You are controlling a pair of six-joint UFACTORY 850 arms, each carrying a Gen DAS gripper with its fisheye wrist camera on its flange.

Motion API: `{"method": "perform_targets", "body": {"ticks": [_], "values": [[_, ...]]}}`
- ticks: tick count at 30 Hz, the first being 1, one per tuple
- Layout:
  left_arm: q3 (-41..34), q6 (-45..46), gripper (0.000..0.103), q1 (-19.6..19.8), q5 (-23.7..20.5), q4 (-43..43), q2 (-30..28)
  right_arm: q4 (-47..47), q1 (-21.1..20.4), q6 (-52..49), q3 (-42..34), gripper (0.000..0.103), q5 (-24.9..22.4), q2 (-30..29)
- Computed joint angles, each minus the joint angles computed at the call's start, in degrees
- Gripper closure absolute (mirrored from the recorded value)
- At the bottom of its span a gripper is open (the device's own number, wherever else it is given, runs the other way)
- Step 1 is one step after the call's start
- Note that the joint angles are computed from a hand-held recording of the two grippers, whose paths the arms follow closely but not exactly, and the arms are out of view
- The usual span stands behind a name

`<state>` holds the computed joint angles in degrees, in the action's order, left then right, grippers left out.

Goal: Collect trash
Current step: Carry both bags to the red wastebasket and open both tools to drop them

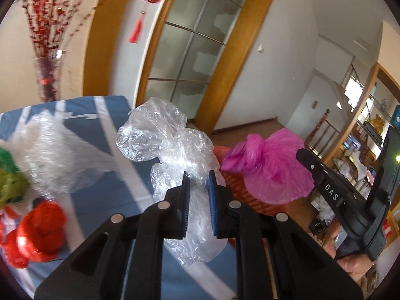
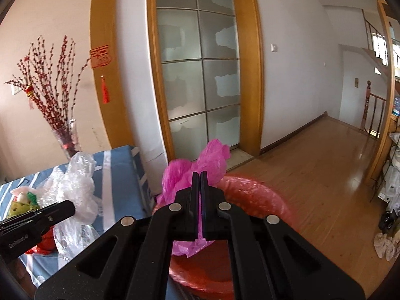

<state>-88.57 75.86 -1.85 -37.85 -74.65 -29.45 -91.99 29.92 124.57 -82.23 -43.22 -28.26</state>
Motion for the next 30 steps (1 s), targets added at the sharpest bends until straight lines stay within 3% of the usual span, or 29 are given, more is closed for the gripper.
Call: {"method": "perform_targets", "body": {"ticks": [7,10,17,18,19,21,26,30], "values": [[-4.5,0.5,0.088,-3.9,1.2,0.1,-4.0,-0.8,-2.2,3.5,0.6,0.102,1.6,-0.6],[-7.2,-4.9,0.088,-5.1,0.0,4.5,-6.1,-0.5,-2.7,4.7,1.1,0.102,2.6,-0.8],[-9.4,-5.6,0.087,-8.0,-0.3,5.7,-7.9,-0.7,-2.9,6.5,5.6,0.102,-0.3,2.4],[-9.9,-6.4,0.081,-8.3,-0.5,6.3,-8.3,-0.7,-3.2,7.4,6.3,0.102,-0.4,2.9],[-10.6,-7.3,0.066,-8.5,-0.8,7.0,-8.8,-0.5,-3.4,8.1,6.8,0.102,-0.5,3.2],[-10.9,-8.3,0.047,-8.8,0.4,7.8,-9.2,1.1,-3.6,8.3,7.8,0.102,-1.2,3.9],[-9.2,-9.1,0.044,-7.7,0.9,8.5,-8.4,2.7,-3.6,8.3,8.8,0.101,-1.2,4.6],[-5.0,-6.9,0.034,-5.7,2.9,7.1,-5.5,2.4,-3.1,7.6,8.0,0.100,0.2,4.2]]}}
